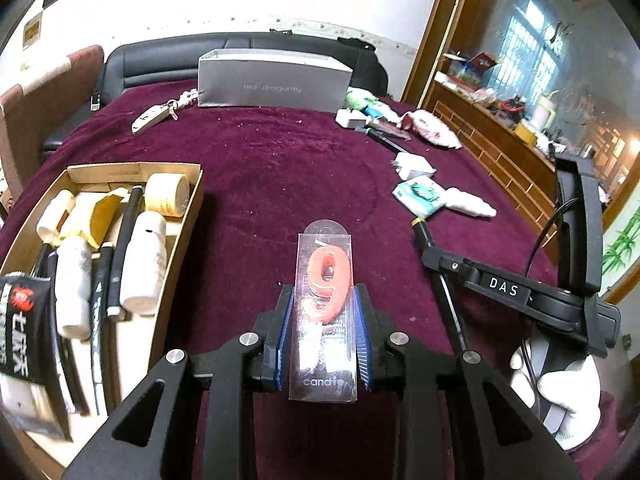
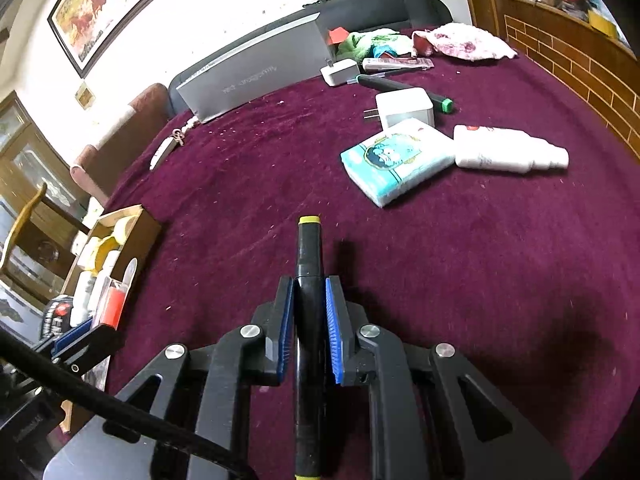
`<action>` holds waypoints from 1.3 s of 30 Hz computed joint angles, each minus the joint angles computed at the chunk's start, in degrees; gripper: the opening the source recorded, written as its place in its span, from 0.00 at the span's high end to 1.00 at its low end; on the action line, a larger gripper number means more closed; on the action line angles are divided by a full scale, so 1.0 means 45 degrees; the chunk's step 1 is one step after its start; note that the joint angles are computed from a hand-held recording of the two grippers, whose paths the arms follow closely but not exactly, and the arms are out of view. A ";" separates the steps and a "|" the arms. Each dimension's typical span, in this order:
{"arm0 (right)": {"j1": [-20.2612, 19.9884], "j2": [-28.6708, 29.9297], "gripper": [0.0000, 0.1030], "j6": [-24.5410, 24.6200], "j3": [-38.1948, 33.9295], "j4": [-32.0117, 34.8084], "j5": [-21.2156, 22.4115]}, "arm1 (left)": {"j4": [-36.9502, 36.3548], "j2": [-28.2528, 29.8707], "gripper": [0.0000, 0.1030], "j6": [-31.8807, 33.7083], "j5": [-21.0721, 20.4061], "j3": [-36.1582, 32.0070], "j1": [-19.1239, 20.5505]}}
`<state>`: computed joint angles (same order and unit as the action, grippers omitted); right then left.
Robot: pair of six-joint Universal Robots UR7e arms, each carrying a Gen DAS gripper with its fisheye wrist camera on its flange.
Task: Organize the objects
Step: 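Carry the candle package and marker toward the box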
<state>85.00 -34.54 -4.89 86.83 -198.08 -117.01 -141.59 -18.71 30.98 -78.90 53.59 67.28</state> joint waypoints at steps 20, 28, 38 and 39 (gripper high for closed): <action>0.0710 -0.0323 0.87 0.0786 0.1698 -0.0747 0.0714 | -0.1014 -0.1821 0.77 -0.0066 -0.1269 0.2073 0.0732; 0.1160 0.0902 0.85 0.0258 0.0409 0.0387 -0.1616 | -0.1147 -0.2052 0.77 0.0152 -0.1467 0.2473 0.0834; 0.1854 0.1868 0.81 -0.0952 -0.0489 0.0528 -0.4198 | -0.0919 -0.2081 0.77 0.0109 -0.1644 0.2422 0.0966; 0.1920 0.1975 0.87 -0.1088 -0.0585 0.0510 -0.4424 | -0.0917 -0.2095 0.77 0.0111 -0.1646 0.2426 0.0986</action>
